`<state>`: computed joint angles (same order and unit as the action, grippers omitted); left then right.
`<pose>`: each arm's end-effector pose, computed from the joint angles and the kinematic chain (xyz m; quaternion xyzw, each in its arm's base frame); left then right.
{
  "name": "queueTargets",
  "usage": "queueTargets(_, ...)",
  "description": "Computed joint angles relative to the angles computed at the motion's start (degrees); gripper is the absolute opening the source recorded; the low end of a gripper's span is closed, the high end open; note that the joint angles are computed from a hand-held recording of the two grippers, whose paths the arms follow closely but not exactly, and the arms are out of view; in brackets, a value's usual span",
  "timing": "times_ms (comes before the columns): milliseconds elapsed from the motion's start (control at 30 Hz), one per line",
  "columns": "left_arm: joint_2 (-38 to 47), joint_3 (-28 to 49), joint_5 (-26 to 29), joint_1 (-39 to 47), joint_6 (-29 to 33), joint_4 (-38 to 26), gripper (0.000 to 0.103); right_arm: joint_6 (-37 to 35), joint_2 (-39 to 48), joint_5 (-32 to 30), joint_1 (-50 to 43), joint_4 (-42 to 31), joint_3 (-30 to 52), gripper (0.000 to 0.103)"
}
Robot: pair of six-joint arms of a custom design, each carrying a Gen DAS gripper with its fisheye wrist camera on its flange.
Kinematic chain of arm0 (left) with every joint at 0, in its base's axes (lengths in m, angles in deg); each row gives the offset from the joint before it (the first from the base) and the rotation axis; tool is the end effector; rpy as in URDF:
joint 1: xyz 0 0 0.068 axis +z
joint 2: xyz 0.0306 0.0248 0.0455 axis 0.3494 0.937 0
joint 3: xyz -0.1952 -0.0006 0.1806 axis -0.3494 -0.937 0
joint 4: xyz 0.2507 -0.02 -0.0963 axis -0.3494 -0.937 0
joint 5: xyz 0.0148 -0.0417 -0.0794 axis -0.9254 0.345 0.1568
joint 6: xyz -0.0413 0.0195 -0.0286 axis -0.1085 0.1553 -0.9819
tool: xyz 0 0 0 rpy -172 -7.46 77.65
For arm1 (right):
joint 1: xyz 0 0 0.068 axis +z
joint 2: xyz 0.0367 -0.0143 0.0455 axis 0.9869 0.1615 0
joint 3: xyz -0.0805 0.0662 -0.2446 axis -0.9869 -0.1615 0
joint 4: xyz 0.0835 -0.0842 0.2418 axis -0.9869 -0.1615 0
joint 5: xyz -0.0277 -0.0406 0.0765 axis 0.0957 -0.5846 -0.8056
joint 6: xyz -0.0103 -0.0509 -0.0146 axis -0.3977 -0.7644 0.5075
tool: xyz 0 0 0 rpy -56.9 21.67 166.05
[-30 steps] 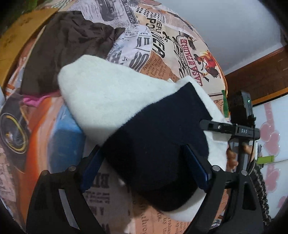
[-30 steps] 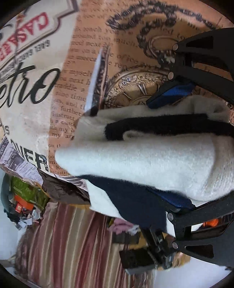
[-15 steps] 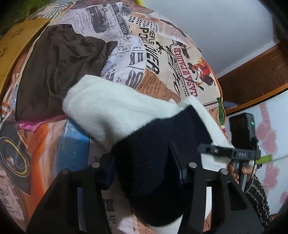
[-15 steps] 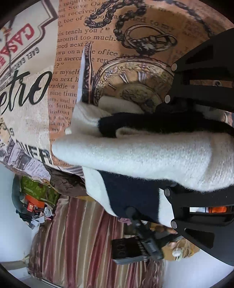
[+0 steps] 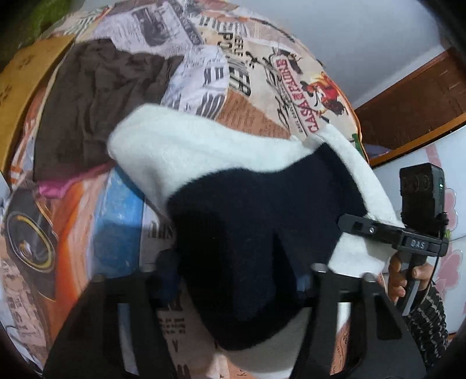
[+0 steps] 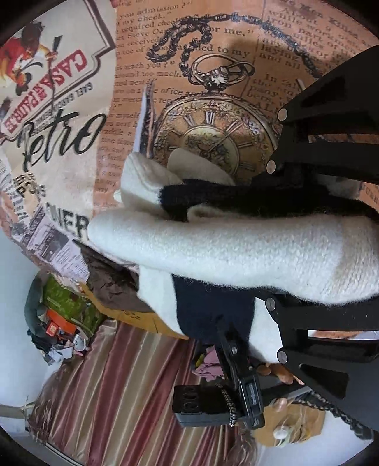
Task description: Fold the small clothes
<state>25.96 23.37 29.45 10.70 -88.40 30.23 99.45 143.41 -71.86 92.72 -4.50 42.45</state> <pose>0.2009 -0.0487 0.1477 0.0515 0.9657 -0.2205 0.1267 0.1831 0.0628 0.1215 -0.0467 0.9227 0.3723 0.0881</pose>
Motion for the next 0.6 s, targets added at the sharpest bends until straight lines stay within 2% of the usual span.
queueTargets(167,-6.55,2.57,1.25,2.82,3.2,-3.42,0.044,2.73,-4.46,1.15,3.41,-2.18,2.63,0.037)
queueTargets(367,-11.92,8.85,0.23,7.96,10.34,-7.75,0.044,10.67,-0.93,5.53,12.03,5.52,8.66,0.037)
queueTargets(467,-8.98,13.41,2.99,14.14,14.75,-8.08,0.044,13.66,3.66,6.3,14.22,10.97,12.05,0.037)
queueTargets(600,-0.28,19.93,7.47,21.55,18.27,-6.5,0.044,16.88,12.73,7.35,16.7,17.99,18.67,0.037)
